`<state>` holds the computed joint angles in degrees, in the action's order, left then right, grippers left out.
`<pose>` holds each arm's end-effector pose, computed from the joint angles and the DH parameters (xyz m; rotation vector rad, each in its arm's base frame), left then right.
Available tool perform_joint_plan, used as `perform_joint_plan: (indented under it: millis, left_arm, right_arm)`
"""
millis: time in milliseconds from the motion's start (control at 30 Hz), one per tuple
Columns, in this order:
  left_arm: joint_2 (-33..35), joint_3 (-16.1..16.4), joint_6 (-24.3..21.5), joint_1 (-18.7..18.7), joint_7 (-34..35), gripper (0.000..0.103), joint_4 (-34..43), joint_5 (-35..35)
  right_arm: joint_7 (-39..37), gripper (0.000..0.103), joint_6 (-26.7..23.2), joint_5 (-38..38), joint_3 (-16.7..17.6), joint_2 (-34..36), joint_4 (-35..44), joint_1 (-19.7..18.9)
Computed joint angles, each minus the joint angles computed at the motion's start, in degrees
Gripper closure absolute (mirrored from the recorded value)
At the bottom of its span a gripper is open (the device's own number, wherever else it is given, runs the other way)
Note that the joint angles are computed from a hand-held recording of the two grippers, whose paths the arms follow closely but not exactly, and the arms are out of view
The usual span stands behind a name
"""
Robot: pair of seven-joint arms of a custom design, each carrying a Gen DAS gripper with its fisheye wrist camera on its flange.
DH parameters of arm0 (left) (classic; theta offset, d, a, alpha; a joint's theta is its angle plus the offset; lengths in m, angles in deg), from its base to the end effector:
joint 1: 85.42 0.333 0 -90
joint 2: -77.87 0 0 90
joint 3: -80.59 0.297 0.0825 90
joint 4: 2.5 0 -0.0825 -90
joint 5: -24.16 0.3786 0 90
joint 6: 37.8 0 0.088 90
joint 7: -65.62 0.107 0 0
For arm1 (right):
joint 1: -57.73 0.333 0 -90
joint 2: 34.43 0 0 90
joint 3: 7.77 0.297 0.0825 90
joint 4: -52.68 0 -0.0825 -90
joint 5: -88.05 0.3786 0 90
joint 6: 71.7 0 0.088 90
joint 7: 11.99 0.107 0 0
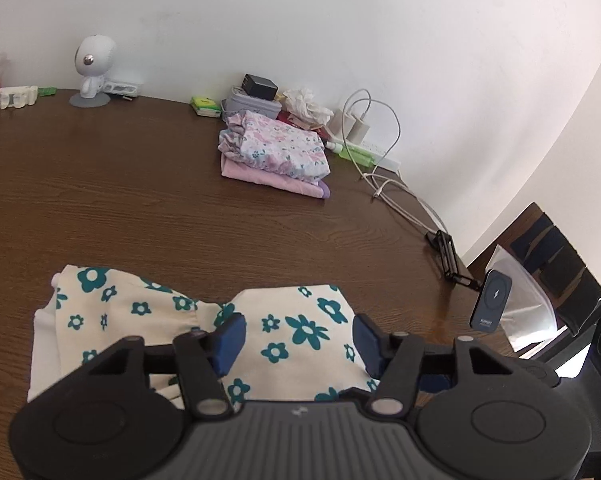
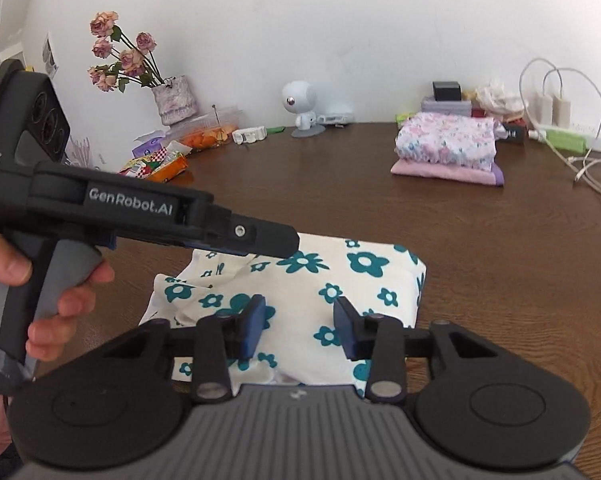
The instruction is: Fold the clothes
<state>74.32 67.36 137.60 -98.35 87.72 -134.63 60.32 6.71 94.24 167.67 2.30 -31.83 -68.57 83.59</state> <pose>0.4638 -0.2813 0.4404 -1.9735 1.7604 -1.0992 0.4931 0.2842 0.4227 -1.9383 1.0155 -0.1805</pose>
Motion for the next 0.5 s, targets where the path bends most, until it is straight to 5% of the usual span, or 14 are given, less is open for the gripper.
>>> perform_joint_plan:
  millis: [167,500]
  left_arm:
    - [1.5,-0.4,-2.0,0.0,-2.1,0.052,0.2,4.0]
    - [2.2,-0.2,-1.6,0.4,-12.3,0.049,0.4,16.7]
  right_arm:
    - [3.9,0.067,0.1,-4.2,0.3,3.9,1.7,-0.1]
    - [-2.7,0.066,5.7,-0.8,2.3,4.5,1.0,0.7]
